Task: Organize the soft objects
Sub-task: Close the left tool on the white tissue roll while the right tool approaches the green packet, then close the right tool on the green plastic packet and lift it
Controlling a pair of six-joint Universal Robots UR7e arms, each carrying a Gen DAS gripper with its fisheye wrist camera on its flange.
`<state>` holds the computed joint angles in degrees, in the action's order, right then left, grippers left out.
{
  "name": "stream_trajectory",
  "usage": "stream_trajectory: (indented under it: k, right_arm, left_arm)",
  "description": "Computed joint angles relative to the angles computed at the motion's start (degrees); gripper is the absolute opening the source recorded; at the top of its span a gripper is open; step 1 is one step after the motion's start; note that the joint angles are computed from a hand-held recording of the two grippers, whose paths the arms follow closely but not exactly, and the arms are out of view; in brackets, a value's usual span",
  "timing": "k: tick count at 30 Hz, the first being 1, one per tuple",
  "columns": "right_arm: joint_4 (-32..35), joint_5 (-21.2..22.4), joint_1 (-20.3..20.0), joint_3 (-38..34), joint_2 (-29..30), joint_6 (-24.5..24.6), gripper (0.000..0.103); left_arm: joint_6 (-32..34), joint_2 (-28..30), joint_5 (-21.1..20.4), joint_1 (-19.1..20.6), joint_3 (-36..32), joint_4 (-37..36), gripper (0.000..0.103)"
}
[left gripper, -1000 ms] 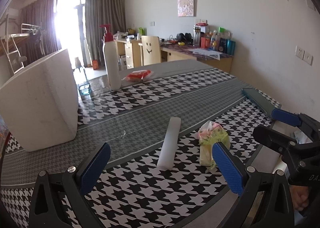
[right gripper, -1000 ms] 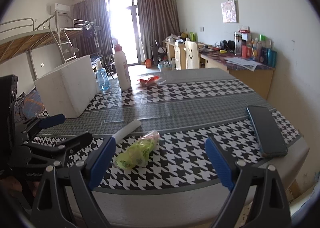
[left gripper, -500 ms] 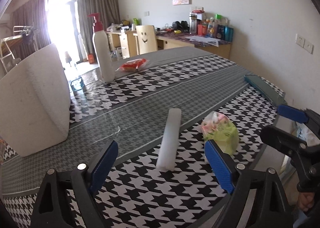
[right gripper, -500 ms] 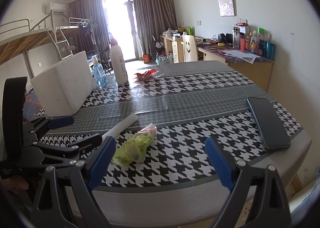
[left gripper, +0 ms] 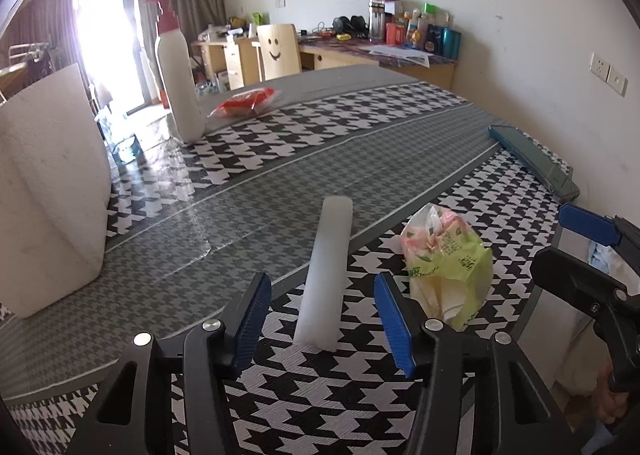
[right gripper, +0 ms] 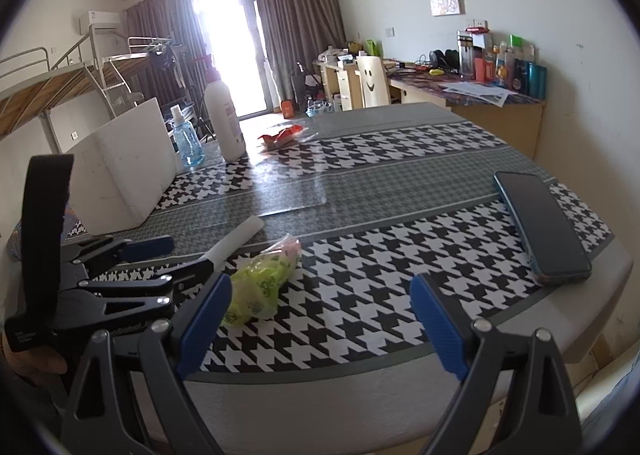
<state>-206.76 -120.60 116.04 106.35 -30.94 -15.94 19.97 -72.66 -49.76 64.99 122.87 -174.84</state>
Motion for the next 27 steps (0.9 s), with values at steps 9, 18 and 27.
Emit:
stream_trajectory:
  k: [9, 18, 27]
  right_arm:
    - [2.48, 0.35, -0.30, -0.99, 0.48, 1.09, 0.093]
    - [4.87, 0.87, -0.10, -2.15, 1.15, 1.44, 0.093]
    - [7.55, -0.12, 0.45, -4.02, 2.19, 2.06, 0.093]
  left_arm:
    - [-1.93, 0.52, -1.71, 1.04, -2.07, 6.13, 0.041]
    - [-1.86, 0.81, -0.75, 1.30, -2.27, 5.41, 0.022]
    - [-1.77, -1.31, -2.88, 1.06, -0.79, 3.66, 0.020]
